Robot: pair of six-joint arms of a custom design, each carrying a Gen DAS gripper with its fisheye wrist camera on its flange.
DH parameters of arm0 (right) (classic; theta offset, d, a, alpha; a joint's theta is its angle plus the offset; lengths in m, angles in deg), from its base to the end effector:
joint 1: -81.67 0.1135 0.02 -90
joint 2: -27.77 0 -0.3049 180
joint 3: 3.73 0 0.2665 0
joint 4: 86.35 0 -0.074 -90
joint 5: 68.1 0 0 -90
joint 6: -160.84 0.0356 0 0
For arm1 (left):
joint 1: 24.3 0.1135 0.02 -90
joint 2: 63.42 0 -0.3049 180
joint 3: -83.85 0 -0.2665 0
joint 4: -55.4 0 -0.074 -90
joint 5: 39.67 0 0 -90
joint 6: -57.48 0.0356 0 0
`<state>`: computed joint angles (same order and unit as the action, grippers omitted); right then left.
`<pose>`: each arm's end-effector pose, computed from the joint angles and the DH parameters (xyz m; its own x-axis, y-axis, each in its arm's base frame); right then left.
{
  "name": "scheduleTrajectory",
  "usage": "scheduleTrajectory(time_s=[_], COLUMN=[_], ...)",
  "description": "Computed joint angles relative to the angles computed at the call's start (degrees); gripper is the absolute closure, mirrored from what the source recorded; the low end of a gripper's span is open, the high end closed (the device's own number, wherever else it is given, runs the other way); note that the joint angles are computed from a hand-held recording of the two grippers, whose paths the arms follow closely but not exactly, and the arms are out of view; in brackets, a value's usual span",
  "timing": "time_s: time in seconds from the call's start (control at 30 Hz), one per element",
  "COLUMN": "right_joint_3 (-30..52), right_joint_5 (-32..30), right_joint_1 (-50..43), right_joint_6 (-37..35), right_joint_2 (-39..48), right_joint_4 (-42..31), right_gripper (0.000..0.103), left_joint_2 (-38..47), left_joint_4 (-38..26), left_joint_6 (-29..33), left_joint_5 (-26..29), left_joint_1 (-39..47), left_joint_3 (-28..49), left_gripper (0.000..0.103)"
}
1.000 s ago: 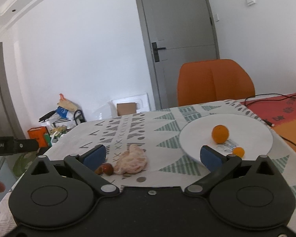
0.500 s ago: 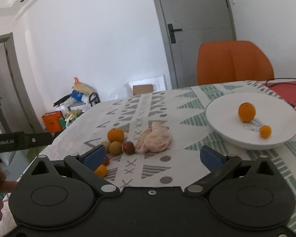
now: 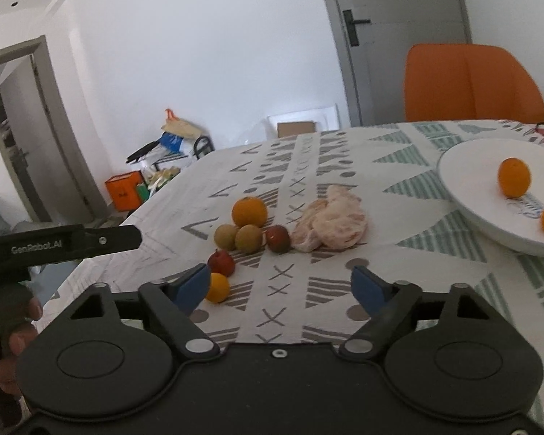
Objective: Organize fruits
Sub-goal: 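Move both tools back toward the remaining fruit pile, then grasp a red plum with the left tool while the right tool grasps an apricot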
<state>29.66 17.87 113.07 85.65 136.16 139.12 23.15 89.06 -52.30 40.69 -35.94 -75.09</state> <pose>0.2381 0.1483 0.0914 -0.5529 -0.0388 -0.8323 -0.4454 0.8580 0.2559 0.2019 -0.0355 0.1178 -0.5065 -0.2363 -0.8292 -0.1188 0.9717 -0.2043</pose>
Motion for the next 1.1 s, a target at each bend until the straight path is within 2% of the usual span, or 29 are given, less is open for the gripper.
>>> scheduleTrajectory(time_s=[0.1, 0.23, 0.33, 0.43, 0.47, 0.5, 0.6, 0.87, 1.1], right_joint_3=[1.6, 3.8, 6.3, 8.8, 9.3, 9.7, 9.4, 6.1, 3.9], right_joint_5=[-1.3, -3.2, -2.9, -4.1, -3.6, -3.6, -4.9, -3.4, -2.1], right_joint_1=[0.5, 1.4, 2.7, 3.3, 3.6, 3.7, 3.0, 0.4, -2.0], right_joint_6=[0.1, 0.7, 0.1, 0.2, 0.1, 0.2, 1.0, 1.4, 1.2], right_joint_2=[0.7, 1.3, 2.4, 4.3, 4.8, 5.0, 4.5, 2.2, 0.5], right_joint_4=[-1.9, -4.6, -7.1, -8.8, -8.7, -9.1, -9.1, -8.0, -7.0], right_gripper=[0.028, 0.029, 0.036, 0.052, 0.070, 0.082, 0.082, 0.082, 0.082], left_joint_2=[2.4, 5.0, 5.4, 5.4, 5.4, 5.4, 5.4, 7.8, 10.6], left_joint_4=[2.0, 3.7, 4.2, 4.2, 4.2, 4.0, 3.5, 3.3, 3.6], left_joint_6=[0.3, 0.1, 0.0, 0.0, 0.0, 0.1, 0.1, -0.7, -0.3], left_joint_5=[1.2, 2.2, 3.0, 3.3, 3.2, 3.5, 3.8, 3.7, 3.8], left_joint_1=[1.3, 2.4, 3.1, 3.6, 3.6, 4.0, 4.0, 0.0, -3.4], left_joint_3=[0.0, 0.2, 0.0, -0.2, -0.2, -0.1, 0.3, 2.8, 5.3], left_gripper=[0.009, 0.009, 0.011, 0.011, 0.012, 0.012, 0.015, 0.028, 0.035])
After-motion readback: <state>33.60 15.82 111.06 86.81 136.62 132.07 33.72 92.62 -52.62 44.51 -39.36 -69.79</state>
